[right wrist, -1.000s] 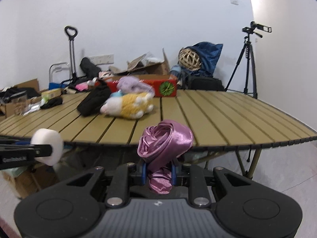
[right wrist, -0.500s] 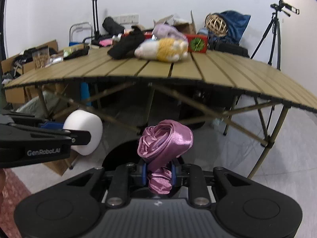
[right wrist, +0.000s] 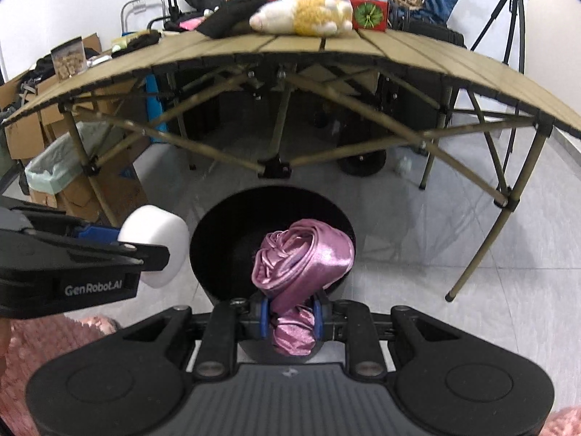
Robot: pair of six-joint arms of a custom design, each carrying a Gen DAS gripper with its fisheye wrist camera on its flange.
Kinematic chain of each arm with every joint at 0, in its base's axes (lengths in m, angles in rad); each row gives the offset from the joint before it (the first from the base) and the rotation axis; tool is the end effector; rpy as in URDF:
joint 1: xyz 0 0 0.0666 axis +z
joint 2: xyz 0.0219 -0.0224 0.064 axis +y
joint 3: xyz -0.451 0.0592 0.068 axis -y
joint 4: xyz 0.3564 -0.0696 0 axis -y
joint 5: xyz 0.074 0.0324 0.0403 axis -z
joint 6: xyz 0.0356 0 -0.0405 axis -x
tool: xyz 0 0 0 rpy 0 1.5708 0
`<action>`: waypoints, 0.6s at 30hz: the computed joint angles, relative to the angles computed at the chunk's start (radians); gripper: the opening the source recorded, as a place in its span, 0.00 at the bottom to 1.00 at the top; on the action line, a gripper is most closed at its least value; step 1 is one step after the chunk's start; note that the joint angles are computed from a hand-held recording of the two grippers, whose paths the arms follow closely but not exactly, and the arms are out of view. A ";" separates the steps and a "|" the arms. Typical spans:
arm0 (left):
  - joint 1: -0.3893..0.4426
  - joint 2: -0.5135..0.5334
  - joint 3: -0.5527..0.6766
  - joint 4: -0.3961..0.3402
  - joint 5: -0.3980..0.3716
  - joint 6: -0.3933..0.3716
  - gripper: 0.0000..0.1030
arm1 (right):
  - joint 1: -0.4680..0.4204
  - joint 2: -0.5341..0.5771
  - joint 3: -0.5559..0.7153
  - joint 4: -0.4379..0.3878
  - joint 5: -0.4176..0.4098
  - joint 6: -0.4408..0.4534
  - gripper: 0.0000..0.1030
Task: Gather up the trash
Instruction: 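Carry the foam roll with the left gripper down over the bin while the right carries the scrunchie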
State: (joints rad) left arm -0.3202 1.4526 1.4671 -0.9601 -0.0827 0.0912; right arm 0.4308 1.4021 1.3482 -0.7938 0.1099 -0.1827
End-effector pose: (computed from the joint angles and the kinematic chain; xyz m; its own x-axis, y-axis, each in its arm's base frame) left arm 0.4341 -0.1413 0.5028 -0.7908 0.1666 -0.5889 0.1966 0.9804 0.0134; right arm 0.4028 0.1804 0.4853 -0.7334 -0.1383 -0.6656 -0.2195 0.9748 0.0394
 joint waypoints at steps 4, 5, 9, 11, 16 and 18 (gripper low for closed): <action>0.005 0.017 0.008 -0.042 0.007 0.008 0.28 | -0.003 0.005 -0.003 -0.016 0.001 -0.004 0.21; 0.006 0.021 0.009 -0.052 0.009 0.009 0.28 | -0.005 0.006 -0.004 -0.021 0.000 -0.006 0.21; 0.012 0.040 0.017 -0.086 0.012 0.016 0.28 | -0.015 0.011 -0.006 -0.041 0.001 -0.012 0.21; 0.013 0.049 0.022 -0.102 0.011 0.019 0.28 | -0.022 0.015 -0.006 -0.056 0.002 -0.017 0.21; 0.014 0.078 0.043 -0.147 0.013 0.027 0.28 | -0.042 0.022 -0.012 -0.080 0.002 -0.036 0.21; 0.014 0.088 0.048 -0.159 0.019 0.028 0.28 | -0.051 0.022 -0.016 -0.079 0.002 -0.042 0.21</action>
State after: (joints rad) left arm -0.3061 1.5406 1.5155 -1.1191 -0.0641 0.1190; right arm 0.3801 1.4244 1.3322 -0.8731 0.1117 -0.2243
